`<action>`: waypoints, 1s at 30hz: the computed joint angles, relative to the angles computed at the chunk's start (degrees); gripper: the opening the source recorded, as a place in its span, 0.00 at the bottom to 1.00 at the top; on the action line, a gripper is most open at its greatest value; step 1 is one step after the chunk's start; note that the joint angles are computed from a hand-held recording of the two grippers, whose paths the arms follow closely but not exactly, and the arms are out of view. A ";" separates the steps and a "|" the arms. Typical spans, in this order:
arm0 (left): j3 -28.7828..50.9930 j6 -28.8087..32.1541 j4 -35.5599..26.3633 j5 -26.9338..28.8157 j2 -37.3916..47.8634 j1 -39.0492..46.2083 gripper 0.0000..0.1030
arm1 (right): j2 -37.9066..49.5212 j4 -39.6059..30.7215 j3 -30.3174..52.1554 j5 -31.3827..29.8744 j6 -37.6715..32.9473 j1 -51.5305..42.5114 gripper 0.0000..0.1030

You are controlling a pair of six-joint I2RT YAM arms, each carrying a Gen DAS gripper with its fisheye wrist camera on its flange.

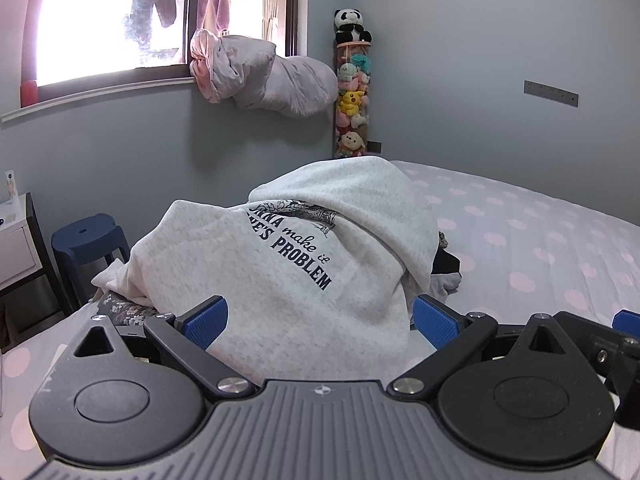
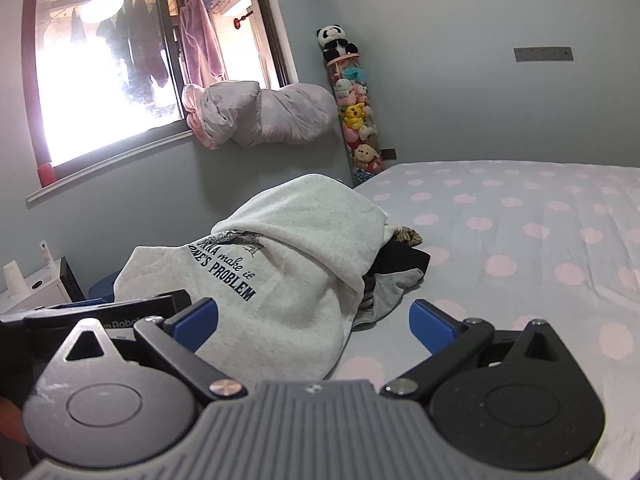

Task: Fold clothes
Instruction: 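Approach the grey printed sweatshirt on the clothes pile with both grippers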

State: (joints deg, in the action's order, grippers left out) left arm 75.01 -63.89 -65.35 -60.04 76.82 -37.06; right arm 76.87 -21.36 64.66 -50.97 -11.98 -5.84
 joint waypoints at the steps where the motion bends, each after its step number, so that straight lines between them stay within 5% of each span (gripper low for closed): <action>1: -0.05 -0.06 0.01 0.18 0.01 0.12 0.98 | 0.17 0.10 0.07 0.22 0.09 0.10 0.99; 30: -3.61 2.25 3.33 5.59 0.22 3.26 0.98 | 5.58 -3.54 1.64 0.64 -5.14 3.01 0.99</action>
State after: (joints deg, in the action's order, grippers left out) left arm 71.40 -61.63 -62.02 -54.45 77.04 -33.79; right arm 82.45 -24.89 66.30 -50.33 -17.12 -2.83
